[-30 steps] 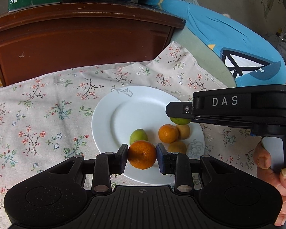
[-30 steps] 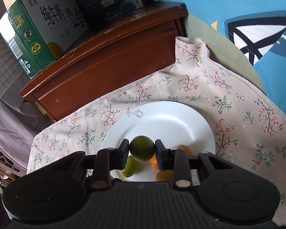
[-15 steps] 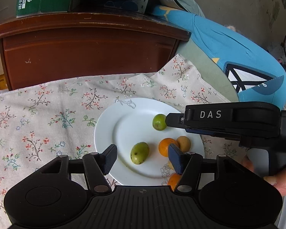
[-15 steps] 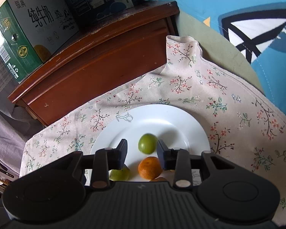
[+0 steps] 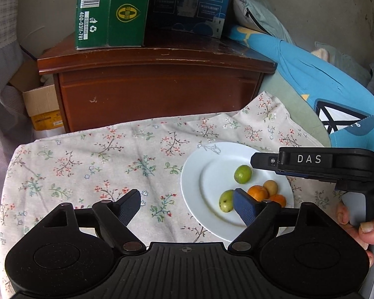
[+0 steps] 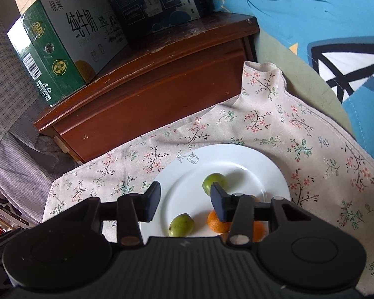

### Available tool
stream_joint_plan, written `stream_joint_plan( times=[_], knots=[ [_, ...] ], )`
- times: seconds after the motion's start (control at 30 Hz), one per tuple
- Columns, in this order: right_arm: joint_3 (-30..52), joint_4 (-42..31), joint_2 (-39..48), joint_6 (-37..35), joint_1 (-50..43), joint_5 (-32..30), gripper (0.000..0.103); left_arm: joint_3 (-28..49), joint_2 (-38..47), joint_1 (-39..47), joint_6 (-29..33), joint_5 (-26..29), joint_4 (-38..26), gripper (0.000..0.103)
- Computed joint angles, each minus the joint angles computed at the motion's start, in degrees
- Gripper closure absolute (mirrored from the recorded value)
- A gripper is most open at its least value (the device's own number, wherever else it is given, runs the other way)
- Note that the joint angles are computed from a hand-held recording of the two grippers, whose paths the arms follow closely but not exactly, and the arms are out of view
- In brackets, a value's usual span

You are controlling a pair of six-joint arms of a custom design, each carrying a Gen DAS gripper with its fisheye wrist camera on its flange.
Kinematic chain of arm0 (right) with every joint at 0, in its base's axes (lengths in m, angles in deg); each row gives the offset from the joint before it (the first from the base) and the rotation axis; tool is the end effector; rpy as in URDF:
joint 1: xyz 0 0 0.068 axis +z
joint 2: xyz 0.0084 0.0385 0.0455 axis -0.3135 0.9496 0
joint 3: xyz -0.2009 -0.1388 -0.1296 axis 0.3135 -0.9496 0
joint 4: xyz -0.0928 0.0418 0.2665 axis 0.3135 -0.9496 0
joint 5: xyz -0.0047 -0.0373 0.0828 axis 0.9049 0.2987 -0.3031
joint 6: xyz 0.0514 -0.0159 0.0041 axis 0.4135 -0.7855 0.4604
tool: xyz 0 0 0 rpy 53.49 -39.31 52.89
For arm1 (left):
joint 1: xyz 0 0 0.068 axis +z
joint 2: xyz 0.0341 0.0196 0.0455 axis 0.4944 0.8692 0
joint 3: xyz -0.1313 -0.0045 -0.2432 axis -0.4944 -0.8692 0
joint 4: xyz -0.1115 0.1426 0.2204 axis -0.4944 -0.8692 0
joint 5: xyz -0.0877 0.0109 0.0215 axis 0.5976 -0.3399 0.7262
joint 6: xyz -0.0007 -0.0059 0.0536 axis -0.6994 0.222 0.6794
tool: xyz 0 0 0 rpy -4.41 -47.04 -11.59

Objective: Organize fruits
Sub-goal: 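Open both tools on the plate and lift them back toward the pile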

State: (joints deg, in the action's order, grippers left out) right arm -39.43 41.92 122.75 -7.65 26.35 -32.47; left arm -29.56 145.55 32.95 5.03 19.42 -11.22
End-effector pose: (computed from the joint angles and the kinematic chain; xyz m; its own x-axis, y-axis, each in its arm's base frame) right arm 0.1981 0.1713 0.0718 -0.6093 0.4426 -0.6579 0.2408 0.8938 0.3782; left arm 0.2289 -0.0036 0.0916 -0.6517 0.2256 -0.7242 0.4697 0.8697 -0.1517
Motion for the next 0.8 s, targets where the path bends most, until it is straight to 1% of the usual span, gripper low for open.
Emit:
stream_joint_plan(
  times=[0.03, 0.1, 0.47, 0.67, 0.8],
  knots=[
    [0.0, 0.0, -0.1, -0.1, 0.3, 0.1, 0.057, 0.0, -0.5, 1.0, 0.5, 0.3, -0.8, 0.021],
    [0.2, -0.3, 0.0, 0.0, 0.9, 0.5, 0.052, -0.1, -1.8, 3.2, 1.5, 0.4, -2.6, 0.018],
    [1.4, -2.3, 1.2, 0.6, 6.2, 0.5, 0.052, -0.9, -3.7, 13.8, 10.1, 2.6, -11.1, 0.017],
    [2.3, -4.2, 1.9, 2.0, 11.3, -0.1, 0.052, -1.8, -3.3, 20.5, 18.3, 5.2, -15.6, 0.017],
    [2.5, -4.8, 2.8, 4.8, 14.8, -0.5, 0.052, -2.3, -2.4, 23.7, 24.1, 6.1, -18.2, 0.017]
  ],
)
